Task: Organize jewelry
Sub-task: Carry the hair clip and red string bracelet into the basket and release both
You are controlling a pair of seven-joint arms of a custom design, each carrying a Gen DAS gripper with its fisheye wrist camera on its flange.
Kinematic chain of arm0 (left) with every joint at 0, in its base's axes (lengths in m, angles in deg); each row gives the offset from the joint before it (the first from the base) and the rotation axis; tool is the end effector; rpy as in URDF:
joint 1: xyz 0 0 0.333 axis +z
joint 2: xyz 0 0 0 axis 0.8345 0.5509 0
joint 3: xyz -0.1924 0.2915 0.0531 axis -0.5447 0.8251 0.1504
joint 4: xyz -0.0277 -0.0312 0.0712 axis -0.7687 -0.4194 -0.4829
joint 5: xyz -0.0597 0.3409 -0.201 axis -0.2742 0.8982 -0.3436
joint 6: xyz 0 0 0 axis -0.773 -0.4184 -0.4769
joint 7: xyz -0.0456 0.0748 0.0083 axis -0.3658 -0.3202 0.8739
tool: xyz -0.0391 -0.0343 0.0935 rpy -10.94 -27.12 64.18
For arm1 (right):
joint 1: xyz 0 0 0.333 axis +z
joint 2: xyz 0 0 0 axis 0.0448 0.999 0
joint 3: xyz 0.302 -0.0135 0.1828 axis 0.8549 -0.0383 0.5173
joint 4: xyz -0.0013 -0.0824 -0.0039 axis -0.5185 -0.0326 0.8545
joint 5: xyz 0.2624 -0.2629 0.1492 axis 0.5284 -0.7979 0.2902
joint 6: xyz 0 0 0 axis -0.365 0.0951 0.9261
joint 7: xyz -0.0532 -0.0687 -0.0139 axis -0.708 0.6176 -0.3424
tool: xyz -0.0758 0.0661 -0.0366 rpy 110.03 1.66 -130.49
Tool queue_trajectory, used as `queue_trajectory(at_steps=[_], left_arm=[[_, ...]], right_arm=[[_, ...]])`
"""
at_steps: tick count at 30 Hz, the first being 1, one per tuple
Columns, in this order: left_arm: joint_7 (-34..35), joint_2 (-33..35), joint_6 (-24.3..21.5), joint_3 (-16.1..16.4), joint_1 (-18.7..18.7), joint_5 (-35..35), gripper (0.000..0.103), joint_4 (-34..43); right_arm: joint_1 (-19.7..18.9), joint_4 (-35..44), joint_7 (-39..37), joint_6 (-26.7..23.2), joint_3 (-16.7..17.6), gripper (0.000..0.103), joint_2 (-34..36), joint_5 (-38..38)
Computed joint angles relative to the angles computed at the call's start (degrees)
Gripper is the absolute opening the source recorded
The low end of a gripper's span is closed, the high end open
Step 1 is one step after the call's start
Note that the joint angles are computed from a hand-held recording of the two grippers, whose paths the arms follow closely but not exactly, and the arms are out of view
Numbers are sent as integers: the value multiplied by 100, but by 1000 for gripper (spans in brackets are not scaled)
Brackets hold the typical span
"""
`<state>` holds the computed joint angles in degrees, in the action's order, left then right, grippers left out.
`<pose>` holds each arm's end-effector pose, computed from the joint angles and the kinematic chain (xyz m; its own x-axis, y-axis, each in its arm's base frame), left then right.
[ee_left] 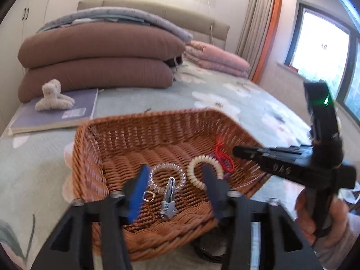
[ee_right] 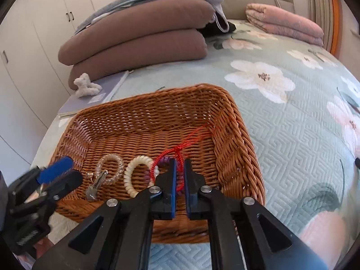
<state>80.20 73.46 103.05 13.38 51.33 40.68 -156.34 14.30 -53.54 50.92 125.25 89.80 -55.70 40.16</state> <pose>0.5032 -0.2411 0.5787 0.0780 -0.9673 0.2414 -0.5996 -0.2390 -0.7638 0.6113 0.1603 0.6000 0.5304 -0.8343 -0.1502 -0.7071 -0.3377 -0.6212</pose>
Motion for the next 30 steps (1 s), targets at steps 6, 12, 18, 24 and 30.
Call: queue_trajectory(at_steps=[6, 12, 18, 24, 30], left_arm=[[-79, -691, 58, -92, 79, -133, 58, -387], [339, -1624, -58, -276, 81, -861, 58, -871], [620, -2202, 19, -457, -91, -1655, 58, -1375], [653, -2196, -136, -818, -65, -2087, 58, -1520], [346, -1924, -4, -961, 17, -2252, 58, -1614]], right_arm=[[17, -321, -251, 33, -45, 8, -441, 333], [70, -732, -547, -93, -270, 11, -1091, 868], [114, -1277, -841, -296, -639, 28, -1860, 1188], [-72, -1658, -1076, -462, -1010, 28, -2444, 947], [-359, -2077, -1281, -747, -1324, 28, -2811, 591]])
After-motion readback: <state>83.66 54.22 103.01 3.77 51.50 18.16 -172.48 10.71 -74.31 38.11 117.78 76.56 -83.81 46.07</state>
